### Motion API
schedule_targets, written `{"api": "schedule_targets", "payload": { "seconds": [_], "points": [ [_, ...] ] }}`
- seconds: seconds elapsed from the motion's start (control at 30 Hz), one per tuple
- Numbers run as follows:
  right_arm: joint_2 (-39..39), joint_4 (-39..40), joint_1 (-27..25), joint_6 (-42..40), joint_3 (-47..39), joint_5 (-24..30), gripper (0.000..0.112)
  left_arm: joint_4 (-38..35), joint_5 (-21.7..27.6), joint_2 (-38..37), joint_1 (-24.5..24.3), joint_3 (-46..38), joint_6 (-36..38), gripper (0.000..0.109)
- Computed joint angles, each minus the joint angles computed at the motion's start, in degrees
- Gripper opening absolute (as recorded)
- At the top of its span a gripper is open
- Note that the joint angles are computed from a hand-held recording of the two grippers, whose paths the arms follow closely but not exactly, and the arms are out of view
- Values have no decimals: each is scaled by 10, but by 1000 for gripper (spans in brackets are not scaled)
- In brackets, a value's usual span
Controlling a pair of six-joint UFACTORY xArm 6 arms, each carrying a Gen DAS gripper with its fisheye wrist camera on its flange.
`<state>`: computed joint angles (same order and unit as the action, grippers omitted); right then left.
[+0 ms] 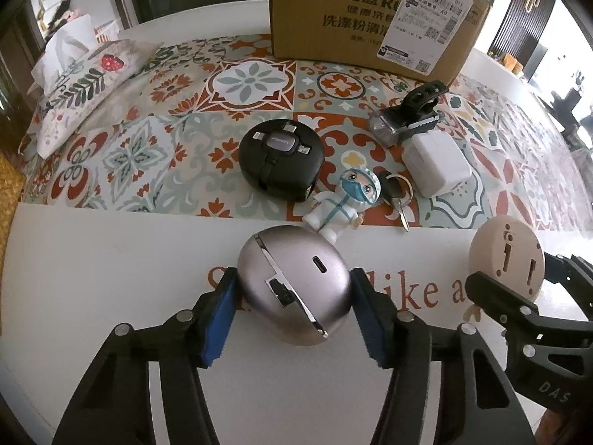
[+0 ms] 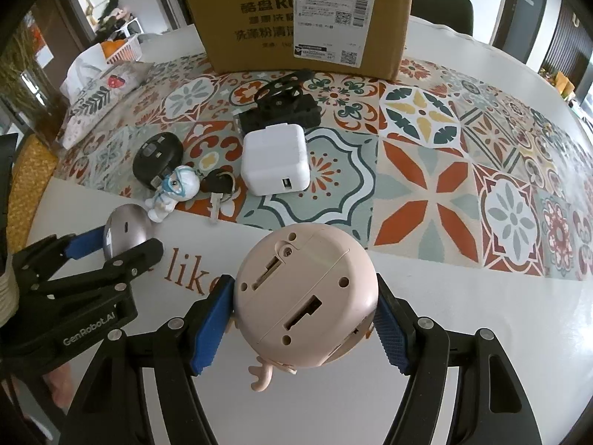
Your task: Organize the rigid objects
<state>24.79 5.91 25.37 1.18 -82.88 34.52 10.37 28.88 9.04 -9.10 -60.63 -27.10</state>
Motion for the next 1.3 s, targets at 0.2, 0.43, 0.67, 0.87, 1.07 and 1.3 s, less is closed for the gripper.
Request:
{"api": "schedule_targets", "payload": {
  "seconds": [0.2, 0.43, 0.67, 0.87, 1.07, 1.3],
  "points": [
    [-3, -7, 3, 1, 3, -2, 71, 7, -10, -9, 1, 12, -3, 58],
    [-8, -8, 4, -1, 5, -5, 71, 21, -31, -25, 4, 29, -12, 57],
    [-11, -11, 5, 3, 6, -6, 71, 10, -44, -32, 6, 36, -4, 57],
    [-15, -5, 5, -2, 7, -10, 71, 33, -47, -43, 6, 36, -17, 57],
    [-26, -3, 3, 1, 3, -17, 71, 59, -51, -59, 8, 26, -27, 57],
    [-41, -7, 2, 9, -12, -32, 71, 77, -70, -78, 14, 8, -23, 57]
  ]
}}
